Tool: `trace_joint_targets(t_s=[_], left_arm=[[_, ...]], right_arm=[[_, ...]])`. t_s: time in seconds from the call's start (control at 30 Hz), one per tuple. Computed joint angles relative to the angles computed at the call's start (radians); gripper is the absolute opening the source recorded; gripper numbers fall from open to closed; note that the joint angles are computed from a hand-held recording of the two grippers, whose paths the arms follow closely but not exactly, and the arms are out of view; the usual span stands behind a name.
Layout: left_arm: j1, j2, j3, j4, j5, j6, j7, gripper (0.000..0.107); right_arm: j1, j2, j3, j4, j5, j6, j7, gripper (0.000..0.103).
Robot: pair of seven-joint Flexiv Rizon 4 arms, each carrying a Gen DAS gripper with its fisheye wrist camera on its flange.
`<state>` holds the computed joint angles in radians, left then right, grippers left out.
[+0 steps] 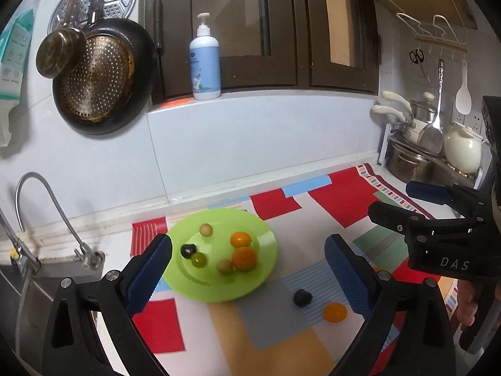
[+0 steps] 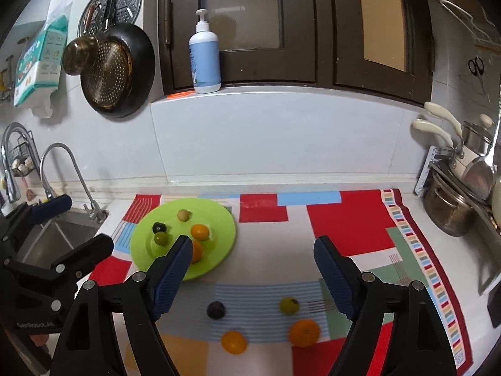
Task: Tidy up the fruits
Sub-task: 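Move both tools back toward the remaining oranges on the cloth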
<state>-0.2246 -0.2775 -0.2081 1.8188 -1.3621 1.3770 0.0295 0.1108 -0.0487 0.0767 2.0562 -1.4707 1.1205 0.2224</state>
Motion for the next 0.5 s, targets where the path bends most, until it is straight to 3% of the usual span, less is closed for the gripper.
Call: trace_joint_targets(t_s=[0.2,0.5], left_arm=[[-0.039,0.012,-0.005,0.043,0.015,0.055,-0.046,0.1],[-0.045,0.004,-0.025,0.112,0.154,0.063,-0.197,0.1]], right_arm=[[-0.052,0.027,-0.019,0.054,-0.038,0.111,0.002,0.08],[-0.117,0.022,-0.035,0.125,-0.015,0.241,-0.071,0.08]])
